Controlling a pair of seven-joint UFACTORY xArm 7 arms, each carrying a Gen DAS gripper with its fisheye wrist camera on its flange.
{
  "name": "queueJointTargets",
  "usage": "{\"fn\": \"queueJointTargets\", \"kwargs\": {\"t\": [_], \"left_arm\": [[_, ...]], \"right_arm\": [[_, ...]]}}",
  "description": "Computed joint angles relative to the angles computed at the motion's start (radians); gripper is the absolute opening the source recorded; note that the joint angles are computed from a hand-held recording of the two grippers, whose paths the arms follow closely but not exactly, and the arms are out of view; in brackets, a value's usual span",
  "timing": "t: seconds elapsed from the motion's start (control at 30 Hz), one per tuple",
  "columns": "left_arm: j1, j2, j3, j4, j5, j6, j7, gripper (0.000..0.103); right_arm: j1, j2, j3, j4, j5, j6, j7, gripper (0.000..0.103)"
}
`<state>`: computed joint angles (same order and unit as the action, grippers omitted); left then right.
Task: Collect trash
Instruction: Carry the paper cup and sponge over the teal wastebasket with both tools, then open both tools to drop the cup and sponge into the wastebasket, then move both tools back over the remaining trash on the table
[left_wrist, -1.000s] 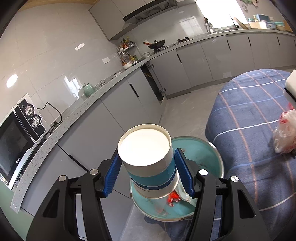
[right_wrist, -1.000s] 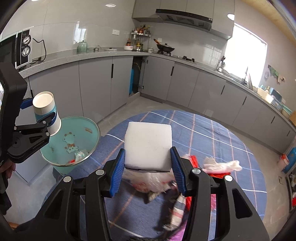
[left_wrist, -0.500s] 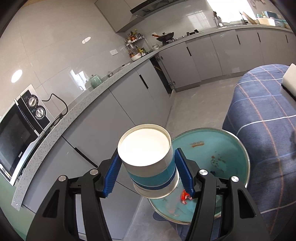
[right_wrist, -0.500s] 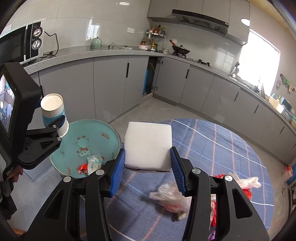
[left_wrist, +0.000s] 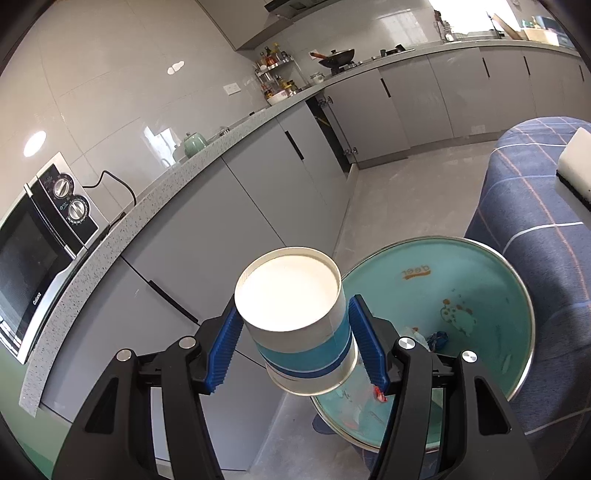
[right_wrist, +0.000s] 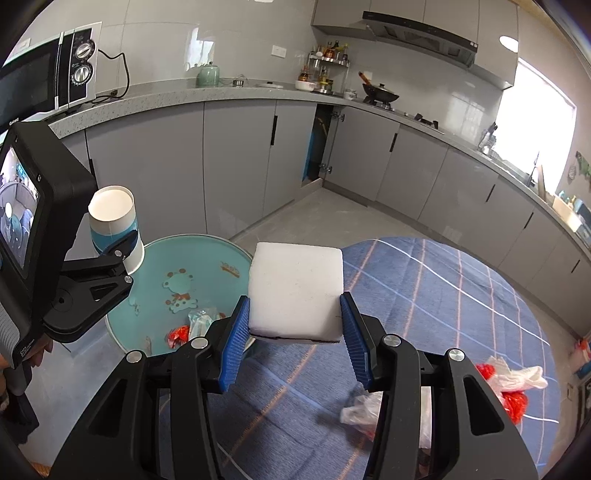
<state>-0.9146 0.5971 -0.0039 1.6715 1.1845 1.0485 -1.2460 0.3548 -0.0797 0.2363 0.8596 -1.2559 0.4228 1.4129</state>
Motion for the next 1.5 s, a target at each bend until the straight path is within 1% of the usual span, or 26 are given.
{"fn": "queueJointTargets", "kwargs": {"t": [0.2,0.53,0.6,0.63,0.67,0.7,0.8,0.87,0.93,1.1,1.17,1.23,1.33,1.43,1.5], "left_arm": [[0.007,0.013,0.005,0.005,-0.006,-0.011,0.005,0.059],[0.010,0.015,0.009,-0.001,-0.007,-0.035,-0.001,0.060],[0.007,0.018,0.010,0.001,-0.004,-0.033,-0.002,0.068],[0.005,0.019,0.011,0.002,-0.002,-0.032,-0.002,0.077],[0.000,0.021,0.014,0.005,0.002,-0.024,-0.005,0.083],[-0.002,0.020,0.015,0.004,0.007,-0.023,-0.008,0.083],[0.003,0.015,0.012,0.000,0.002,-0.028,-0.011,0.084],[0.002,0.014,0.013,0.000,0.003,-0.022,-0.017,0.088],[0.001,0.013,0.014,0.000,0.005,-0.012,-0.023,0.091],[0.002,0.007,0.012,-0.004,0.009,0.001,-0.032,0.092],[0.000,0.002,0.011,-0.007,0.015,0.006,-0.040,0.098],[-0.001,-0.005,0.010,-0.012,0.022,0.013,-0.047,0.097],[0.005,-0.027,0.002,-0.029,0.034,0.001,-0.061,0.097],[0.016,-0.047,-0.008,-0.047,0.040,-0.021,-0.076,0.097],[0.013,-0.046,-0.011,-0.043,0.047,-0.010,-0.076,0.097]], "right_arm": [[0.014,0.058,-0.010,0.040,0.001,-0.005,-0.014,0.049],[0.059,0.155,-0.054,0.111,0.008,-0.040,-0.056,0.051],[0.065,0.175,-0.066,0.122,0.017,-0.063,-0.069,0.052],[0.071,0.185,-0.072,0.129,0.009,-0.068,-0.064,0.058],[0.076,0.190,-0.077,0.131,0.008,-0.075,-0.062,0.062],[0.078,0.188,-0.083,0.128,0.006,-0.082,-0.058,0.064],[0.085,0.182,-0.091,0.120,0.009,-0.075,-0.045,0.065],[0.082,0.170,-0.095,0.107,0.014,-0.074,-0.035,0.065],[0.077,0.160,-0.094,0.098,0.021,-0.063,-0.029,0.066],[0.071,0.135,-0.079,0.087,0.065,-0.014,-0.048,0.068],[0.071,0.121,-0.072,0.080,0.077,0.001,-0.054,0.069],[0.070,0.102,-0.062,0.073,0.087,0.020,-0.063,0.070],[0.061,0.061,-0.049,0.059,0.111,0.039,-0.078,0.072],[0.045,0.015,-0.030,0.036,0.108,0.051,-0.066,0.074],[0.032,-0.012,-0.017,0.019,0.117,0.053,-0.069,0.074]]}}
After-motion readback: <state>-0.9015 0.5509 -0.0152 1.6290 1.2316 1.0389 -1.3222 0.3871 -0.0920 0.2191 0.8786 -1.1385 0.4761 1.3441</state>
